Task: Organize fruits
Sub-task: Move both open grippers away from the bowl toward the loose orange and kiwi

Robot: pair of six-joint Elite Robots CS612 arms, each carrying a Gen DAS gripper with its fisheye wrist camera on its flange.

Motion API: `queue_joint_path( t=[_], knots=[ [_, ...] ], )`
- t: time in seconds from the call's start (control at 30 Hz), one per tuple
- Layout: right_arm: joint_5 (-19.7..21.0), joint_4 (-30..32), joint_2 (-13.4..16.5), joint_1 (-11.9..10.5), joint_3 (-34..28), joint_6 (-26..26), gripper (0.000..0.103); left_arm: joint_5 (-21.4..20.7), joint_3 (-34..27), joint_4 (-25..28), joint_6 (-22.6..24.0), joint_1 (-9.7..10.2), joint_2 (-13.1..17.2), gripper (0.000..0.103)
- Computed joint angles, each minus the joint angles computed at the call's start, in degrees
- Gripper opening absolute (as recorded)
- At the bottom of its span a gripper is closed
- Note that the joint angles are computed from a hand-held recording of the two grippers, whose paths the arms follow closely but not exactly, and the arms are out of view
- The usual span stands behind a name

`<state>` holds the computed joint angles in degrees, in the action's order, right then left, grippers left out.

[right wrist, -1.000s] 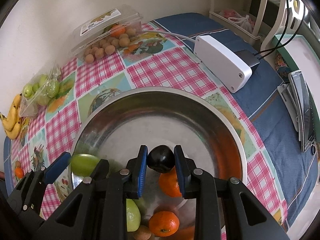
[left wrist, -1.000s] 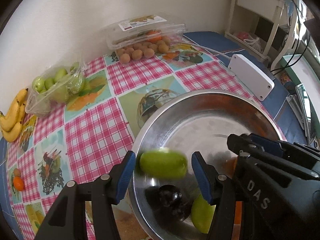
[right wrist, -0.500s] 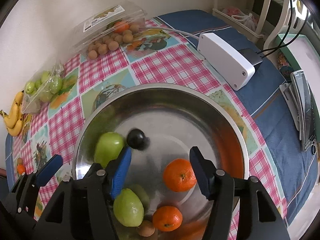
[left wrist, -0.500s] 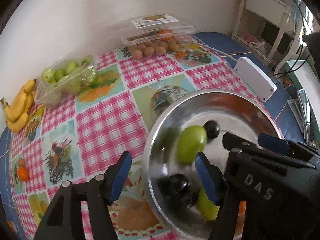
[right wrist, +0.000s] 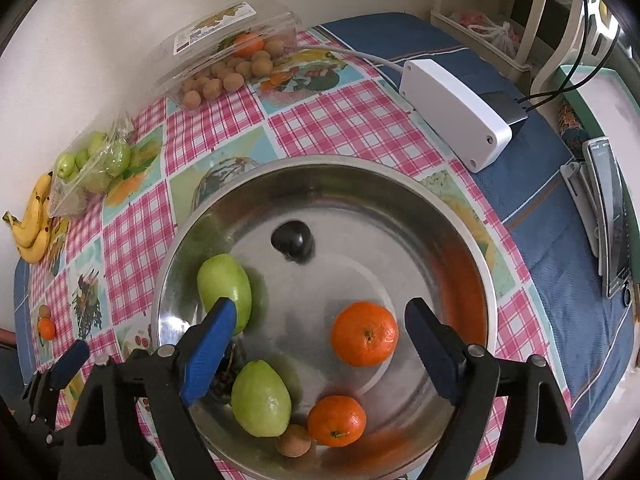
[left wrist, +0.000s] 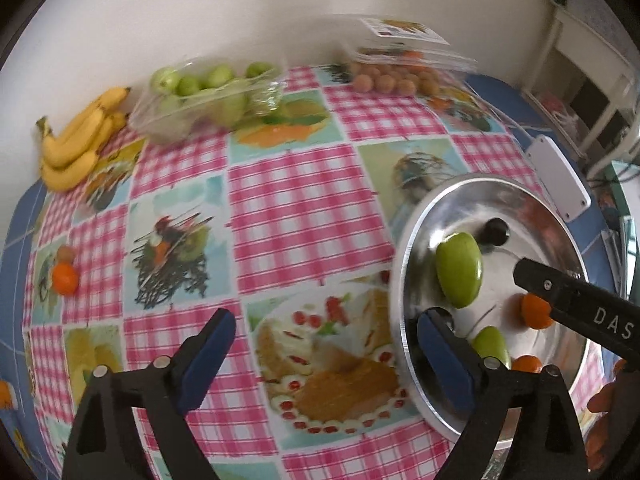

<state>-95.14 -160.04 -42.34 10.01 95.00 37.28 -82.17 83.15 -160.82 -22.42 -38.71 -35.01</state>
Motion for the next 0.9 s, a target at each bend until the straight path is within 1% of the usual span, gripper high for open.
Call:
queue_joint_path(
  t=[0.07, 0.1, 0.13, 0.17, 0.27, 0.47, 0.6, 0.73, 0.9],
  knots=[
    [0.3, 0.4, 0.1, 0.0, -0.2, -0.2, 0.087, 0.1, 0.4, -0.2, -1.0, 0.27, -0.2, 0.095],
    [0.4, 0.7, 0.1, 0.0, -0.4, -0.4, 0.09, 0.1, 0.5, -0.2, -1.3, 0.35, -0.3, 0.097],
    [0.5, 1.0, 0.2, 0.0, -0.5, -0.5, 0.095, 0.1, 0.7, -0.2, -2.0, 0.5, -0.4, 0.101],
    [0.8, 1.4, 0.3, 0.0, -0.6, -0.6, 0.103, 0.0, 0.7, -0.1, -2.5, 0.61, -0.4, 0.102],
    [1.2, 2.0, 0.4, 0.0, -0.8, -1.0, 0.103, -0.4, 0.6, 0.9, -3.5, 0.86, -0.5, 0.102],
    [1.9, 2.1, 0.3, -0.1, -0.7, -1.3, 0.103, -0.8, 0.9, 1.1, -4.2, 0.98, -0.9, 0.102],
    [1.2, 3.4, 0.0, -0.2, -0.7, -0.8, 0.103, -1.3, 1.4, 1.1, -5.0, 1.19, -1.4, 0.103],
    [1.1, 4.0, -0.5, -0.2, -0.4, -0.5, 0.103, -0.3, 2.3, 0.3, -5.7, 1.34, -1.8, 0.103],
    [0.8, 5.3, -0.8, 0.3, -0.5, -1.3, 0.103, 0.0, 3.1, 0.8, -6.7, 1.66, -2.3, 0.103]
  ],
)
